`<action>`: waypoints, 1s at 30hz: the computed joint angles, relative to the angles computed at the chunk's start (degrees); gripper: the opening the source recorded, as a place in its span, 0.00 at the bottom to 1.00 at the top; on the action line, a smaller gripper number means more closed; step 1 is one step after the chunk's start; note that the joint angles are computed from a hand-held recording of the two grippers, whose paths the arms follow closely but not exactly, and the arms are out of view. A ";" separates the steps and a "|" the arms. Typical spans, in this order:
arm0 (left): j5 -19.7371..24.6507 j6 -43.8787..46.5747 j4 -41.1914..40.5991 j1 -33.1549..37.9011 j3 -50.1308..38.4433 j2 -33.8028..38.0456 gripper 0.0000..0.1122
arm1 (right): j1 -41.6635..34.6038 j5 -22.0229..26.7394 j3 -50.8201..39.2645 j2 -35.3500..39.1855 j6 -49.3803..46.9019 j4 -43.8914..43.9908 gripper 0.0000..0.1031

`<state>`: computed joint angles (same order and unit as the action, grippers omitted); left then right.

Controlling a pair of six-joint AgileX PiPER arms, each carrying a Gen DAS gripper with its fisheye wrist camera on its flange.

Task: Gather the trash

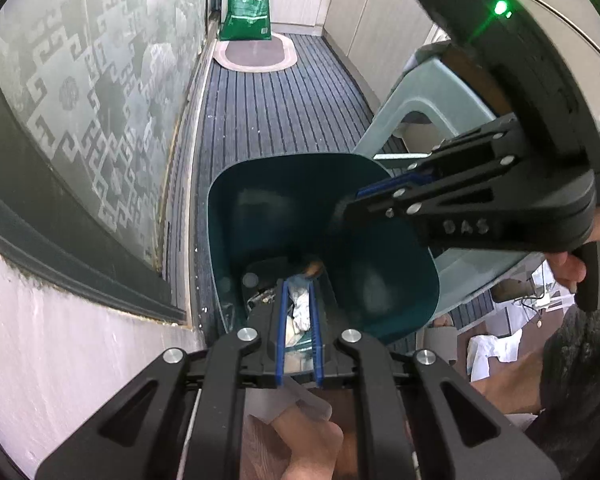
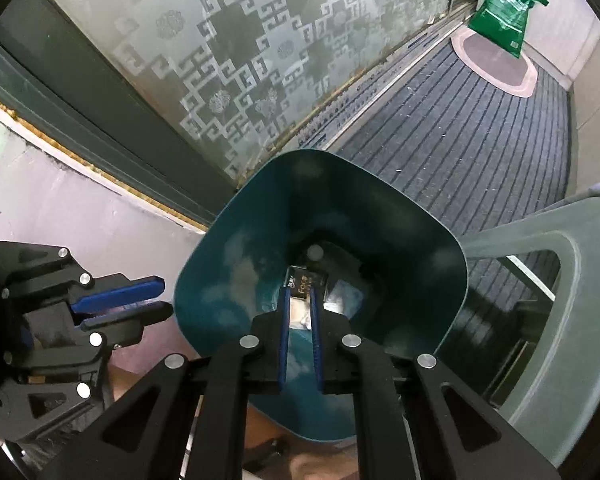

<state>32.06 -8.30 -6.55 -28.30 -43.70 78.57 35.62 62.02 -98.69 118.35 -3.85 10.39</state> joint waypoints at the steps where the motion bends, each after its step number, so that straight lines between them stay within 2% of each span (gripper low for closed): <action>1: 0.22 -0.42 0.38 -0.18 0.02 0.14 0.10 | 0.13 -0.12 0.11 -0.25 0.18 -0.31 0.09; 8: 1.19 -3.37 2.10 -1.97 0.31 -0.49 0.10 | 1.10 -1.92 3.11 -5.81 0.80 -1.89 0.09; 11: 1.82 -5.60 3.47 -2.82 0.01 -1.31 0.11 | 0.95 -3.36 5.87 -11.20 0.90 -2.39 0.10; 14: 2.56 -10.03 7.02 -4.92 -0.52 -2.28 0.12 | 1.22 -4.75 8.38 -17.24 2.26 -5.75 0.16; 17: 3.17 -14.89 11.07 -7.40 -1.17 -3.04 0.19 | 0.54 -6.05 11.23 -22.91 2.39 -6.58 0.26; 19: 3.93 -20.54 16.37 -10.25 -1.88 -3.68 0.26 | 0.08 -7.36 14.03 -27.43 3.08 -8.36 0.29; 21: 4.78 -23.76 20.12 -13.25 -2.89 -4.53 0.30 | -0.65 -9.75 18.32 -32.75 2.75 -9.52 0.40; 24: 5.35 -29.53 25.04 -16.90 -3.92 -6.53 0.47 | -3.19 -13.54 25.88 -41.06 2.81 -9.13 0.54; 26: 7.32 -38.14 32.12 -21.10 -4.83 -8.03 0.55 | -5.91 -15.41 31.43 -47.53 2.40 -8.32 0.61; 27: 8.09 -41.95 34.97 -22.85 -5.01 -8.63 0.64 | -6.63 -16.47 33.80 -50.54 2.81 -9.19 0.65; 28: 8.59 -45.59 37.37 -24.54 -5.20 -9.19 0.68 | -6.57 -17.19 35.62 -52.87 3.98 -10.48 0.68; 30: 10.14 -53.15 42.65 -28.77 -5.74 -10.62 0.72 | -8.13 -18.27 39.33 -58.40 5.02 -11.14 0.80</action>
<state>42.21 -61.45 36.10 -57.07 -49.44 67.94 27.49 43.75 -59.36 59.96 1.17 -0.75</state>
